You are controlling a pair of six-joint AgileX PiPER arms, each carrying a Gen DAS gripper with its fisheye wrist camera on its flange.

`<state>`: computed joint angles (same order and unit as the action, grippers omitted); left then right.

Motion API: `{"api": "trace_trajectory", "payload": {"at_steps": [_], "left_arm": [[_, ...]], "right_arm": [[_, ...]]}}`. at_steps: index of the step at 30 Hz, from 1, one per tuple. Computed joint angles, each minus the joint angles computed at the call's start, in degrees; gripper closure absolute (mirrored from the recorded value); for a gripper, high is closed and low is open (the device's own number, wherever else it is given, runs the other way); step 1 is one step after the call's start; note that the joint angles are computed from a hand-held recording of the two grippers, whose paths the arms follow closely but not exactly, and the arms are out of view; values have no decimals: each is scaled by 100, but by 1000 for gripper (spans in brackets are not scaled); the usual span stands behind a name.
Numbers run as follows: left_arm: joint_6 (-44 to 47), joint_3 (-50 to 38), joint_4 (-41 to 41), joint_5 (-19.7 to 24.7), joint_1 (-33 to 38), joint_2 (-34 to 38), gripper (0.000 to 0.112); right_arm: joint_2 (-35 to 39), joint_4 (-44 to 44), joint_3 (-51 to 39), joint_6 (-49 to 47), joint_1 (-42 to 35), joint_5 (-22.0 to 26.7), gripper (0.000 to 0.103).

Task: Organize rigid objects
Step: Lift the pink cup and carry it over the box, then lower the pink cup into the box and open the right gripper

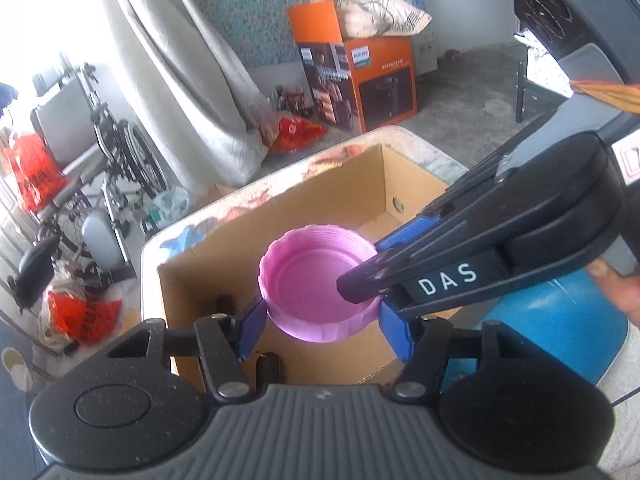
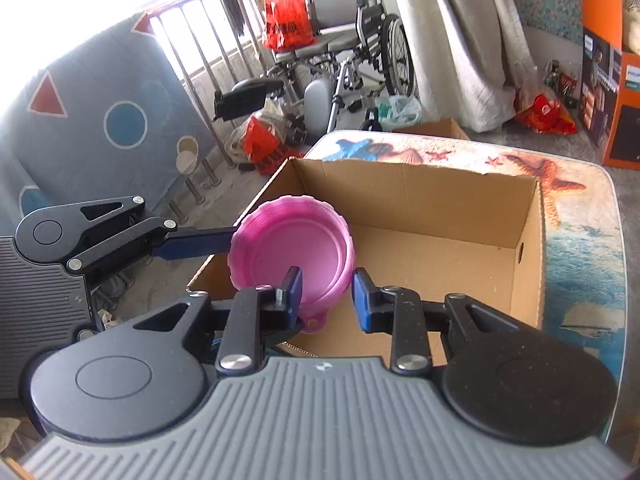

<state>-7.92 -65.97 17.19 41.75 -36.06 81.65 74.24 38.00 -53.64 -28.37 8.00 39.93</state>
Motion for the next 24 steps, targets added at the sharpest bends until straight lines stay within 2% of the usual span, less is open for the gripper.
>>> {"api": "trace_trajectory", "payload": {"at_steps": [2,4,11,15,18,21,24], "left_arm": [[1020,-590,-1003,472,632,612,49],[1618,-1075,-1647,943,1096,1187,49],[2210,-2106,-2235,2036,1713,2579,48],[2261,-2352,-2164,2361,1785,2892,48],[2308,-2518,-2223,2629,1863,3054,41],[2299,-2509,-2154,2667,1887,3046,36],[2323,-2440,-2186,2635,1950,2985,36]], "right_arm": [[853,-111,-647,80,-1,369,76],[1605,-262,-1201,232,34,659,76],[3329,-239,-2326,432,73,1592,76],[3998,-380,-3009,631,197,2080,76],[4355,-456,-3384,756,299,2352,74],[4608,-457,-3709,796,361,2516,71],[4684,-468,-3885,835,398,2583,67]]}}
